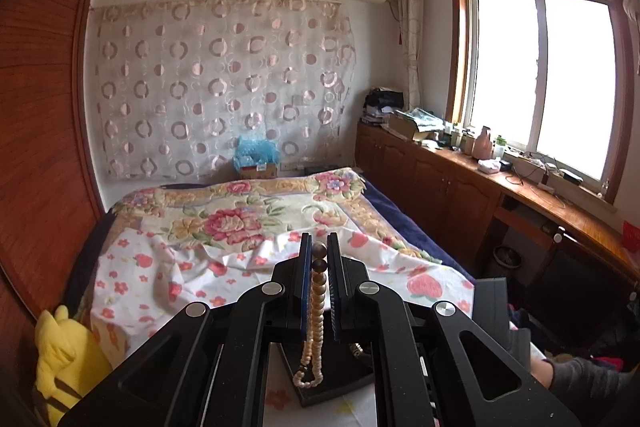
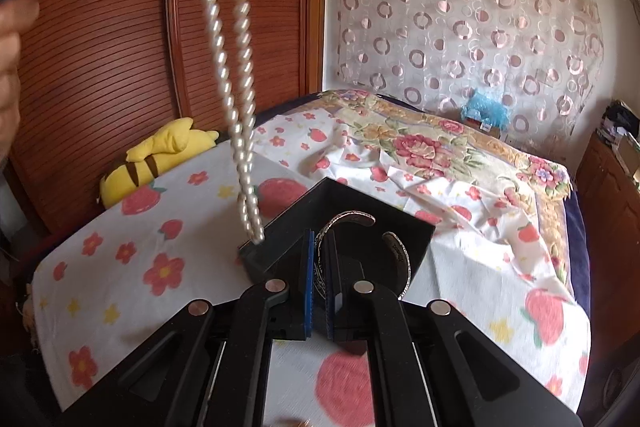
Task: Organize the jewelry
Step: 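Lower the pearl necklace and silver bangle into the black box while both tools open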
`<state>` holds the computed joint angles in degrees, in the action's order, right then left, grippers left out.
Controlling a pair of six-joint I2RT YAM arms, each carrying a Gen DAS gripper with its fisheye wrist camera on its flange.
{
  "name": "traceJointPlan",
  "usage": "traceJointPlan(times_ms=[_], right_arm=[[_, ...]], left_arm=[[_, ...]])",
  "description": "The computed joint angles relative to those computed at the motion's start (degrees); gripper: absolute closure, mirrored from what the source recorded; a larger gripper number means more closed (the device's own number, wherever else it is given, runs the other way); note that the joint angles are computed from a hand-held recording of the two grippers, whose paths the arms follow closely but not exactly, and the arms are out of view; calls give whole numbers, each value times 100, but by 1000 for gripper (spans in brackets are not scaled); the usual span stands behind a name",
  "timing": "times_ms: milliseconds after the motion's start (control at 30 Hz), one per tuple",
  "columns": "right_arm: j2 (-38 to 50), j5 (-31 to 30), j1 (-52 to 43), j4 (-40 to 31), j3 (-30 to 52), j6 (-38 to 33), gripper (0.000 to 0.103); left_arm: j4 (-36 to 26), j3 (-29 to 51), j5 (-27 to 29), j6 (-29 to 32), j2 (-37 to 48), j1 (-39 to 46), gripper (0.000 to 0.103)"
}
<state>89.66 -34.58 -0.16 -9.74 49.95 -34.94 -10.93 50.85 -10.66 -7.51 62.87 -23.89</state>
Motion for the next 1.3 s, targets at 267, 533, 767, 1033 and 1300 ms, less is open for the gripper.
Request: traceJointPlan(times_ms=[267, 533, 767, 1033, 1300], right_arm=[[857, 185, 186, 204, 380, 57, 95], [1008, -62, -55, 31, 370, -12, 95], [811, -218, -432, -11, 193, -157, 95], [642, -262, -694, 54, 24, -145, 95], [15, -358, -1136, 80, -671, -260, 95]], left_arm=[[172, 515, 291, 139, 729, 240, 96], [502, 561, 545, 105, 1497, 427, 96], [608, 733, 550, 129, 1952, 410, 96], [694, 875, 305, 280, 2503, 409, 96], [1299, -659, 268, 50, 1983, 420, 89]])
